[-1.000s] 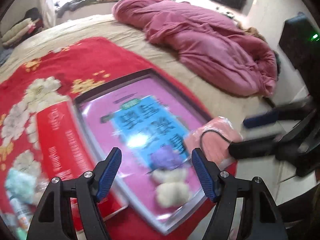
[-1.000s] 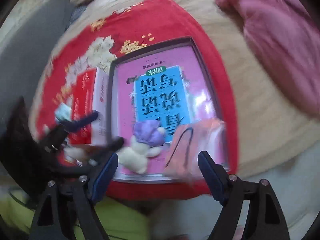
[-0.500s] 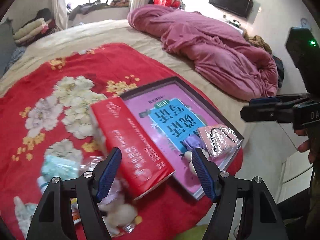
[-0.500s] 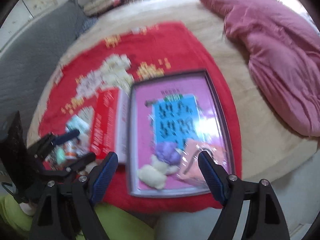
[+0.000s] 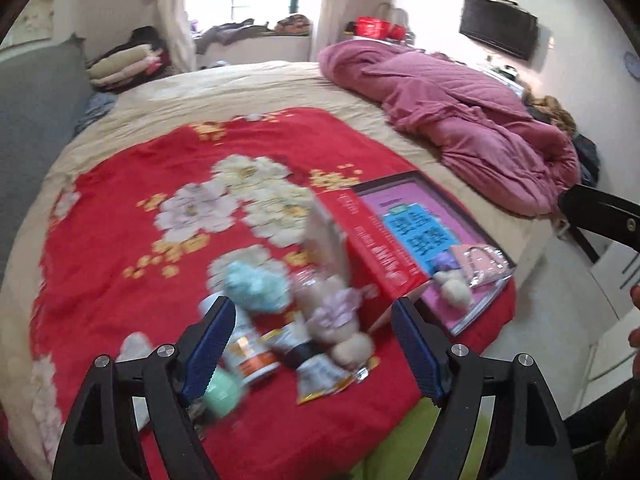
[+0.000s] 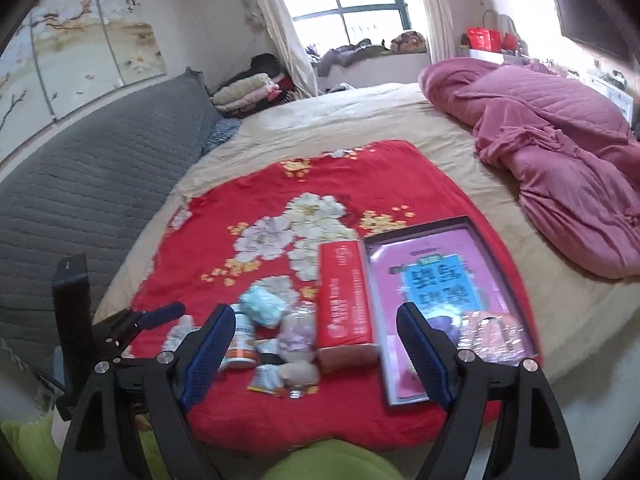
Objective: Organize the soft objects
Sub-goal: 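Withdraw both open tools from the book tray back toward the pile, then grasp the white floral scrunchie with left tool while right tool grasps the snack packet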
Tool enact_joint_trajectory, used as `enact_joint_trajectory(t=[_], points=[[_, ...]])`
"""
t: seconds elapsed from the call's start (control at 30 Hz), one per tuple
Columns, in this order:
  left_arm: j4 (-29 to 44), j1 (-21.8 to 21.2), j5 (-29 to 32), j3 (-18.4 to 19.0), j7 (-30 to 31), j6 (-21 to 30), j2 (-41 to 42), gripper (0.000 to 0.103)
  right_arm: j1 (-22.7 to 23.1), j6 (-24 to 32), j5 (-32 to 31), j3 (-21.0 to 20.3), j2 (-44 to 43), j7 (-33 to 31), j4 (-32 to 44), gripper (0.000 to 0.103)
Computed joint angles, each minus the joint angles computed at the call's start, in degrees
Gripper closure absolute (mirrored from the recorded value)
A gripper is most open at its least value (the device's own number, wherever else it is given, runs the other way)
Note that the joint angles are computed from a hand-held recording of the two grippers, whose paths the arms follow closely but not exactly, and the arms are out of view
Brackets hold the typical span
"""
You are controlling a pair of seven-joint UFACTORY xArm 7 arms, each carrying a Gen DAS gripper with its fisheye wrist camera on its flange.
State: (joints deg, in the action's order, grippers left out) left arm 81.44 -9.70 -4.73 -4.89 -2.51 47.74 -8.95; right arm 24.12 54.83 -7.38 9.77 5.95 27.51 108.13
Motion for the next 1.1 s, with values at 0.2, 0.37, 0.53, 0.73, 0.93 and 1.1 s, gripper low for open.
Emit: enact_joint_trajectory(t=[0.2,0.37,0.53,0.73,0.93,1.1], points=[[-7.92,2.39,0.03,2.33,-0.06,-0.23,-7.59,0.021,3.61,-2.93,-5.47,1.51,-0.30,6.14,-2.97,0.020],[-12.78,5.00,0.18,4.28,0.30,0.43,-12.57,0.021,5.49,-4.43,-8.02,2.07,-0.21,10.66,-5.02,0.020],[-16.52,7.18,-0.41,6.41,1.36,0.71,-16.04,0.021,6.73,-4.99,-9.30,2.45,0.07,12.59,-6.84,0.020],[-19.94,9.09,-0.32,7.09,1.36,0.87,-18.48,0.021,7.32,-5.67,-9.76,2.53,0.03,13.87,-8.77,0.020],[-21.96,10.16,-0.36,7.36,1.08,1.31,-18.97,0.021,7.94,-6.33,-9.93,2.76,1.11,13.32,-8.80,0.020],[-23.05,10.93,0.08,7.45,0.73,1.70,-18.25,0.021,9.37,-7.02,-9.55,2.79,4.02,12.23,-7.54,0.020]])
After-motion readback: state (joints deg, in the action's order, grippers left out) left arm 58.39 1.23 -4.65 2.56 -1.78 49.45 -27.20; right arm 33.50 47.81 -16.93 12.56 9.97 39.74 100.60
